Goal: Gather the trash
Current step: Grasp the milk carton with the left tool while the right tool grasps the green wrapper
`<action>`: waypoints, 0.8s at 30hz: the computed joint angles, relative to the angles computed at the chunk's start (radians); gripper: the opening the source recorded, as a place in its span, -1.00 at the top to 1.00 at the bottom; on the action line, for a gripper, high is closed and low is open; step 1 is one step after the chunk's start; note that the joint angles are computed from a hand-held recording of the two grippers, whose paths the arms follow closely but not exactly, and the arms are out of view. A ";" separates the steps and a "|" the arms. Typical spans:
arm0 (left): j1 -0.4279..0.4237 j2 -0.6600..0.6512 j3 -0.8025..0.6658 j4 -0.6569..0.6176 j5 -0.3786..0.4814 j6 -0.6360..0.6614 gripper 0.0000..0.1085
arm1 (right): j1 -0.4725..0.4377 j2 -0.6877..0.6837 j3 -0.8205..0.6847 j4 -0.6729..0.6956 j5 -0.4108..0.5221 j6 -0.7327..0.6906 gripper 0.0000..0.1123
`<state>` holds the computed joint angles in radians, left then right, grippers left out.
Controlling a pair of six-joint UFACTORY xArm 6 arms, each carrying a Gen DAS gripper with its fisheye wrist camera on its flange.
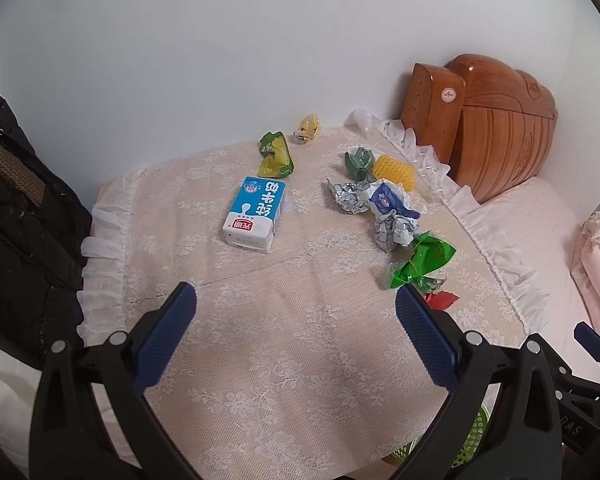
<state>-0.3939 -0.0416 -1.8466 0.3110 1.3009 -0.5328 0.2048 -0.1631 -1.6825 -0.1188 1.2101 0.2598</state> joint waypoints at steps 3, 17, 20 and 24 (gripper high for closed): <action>0.012 -0.012 0.035 -0.025 -0.016 0.021 -0.76 | -0.001 -0.008 0.022 0.005 -0.006 -0.002 -0.80; 0.155 0.039 0.144 -0.097 -0.112 0.214 -0.76 | -0.001 -0.038 0.169 0.043 0.017 0.068 -0.80; 0.189 0.126 0.079 -0.113 -0.124 0.251 -0.76 | 0.005 -0.012 0.160 0.050 0.004 0.093 -0.80; 0.234 0.266 -0.045 -0.145 -0.115 0.306 -0.76 | 0.025 0.052 0.109 0.034 0.003 0.120 -0.80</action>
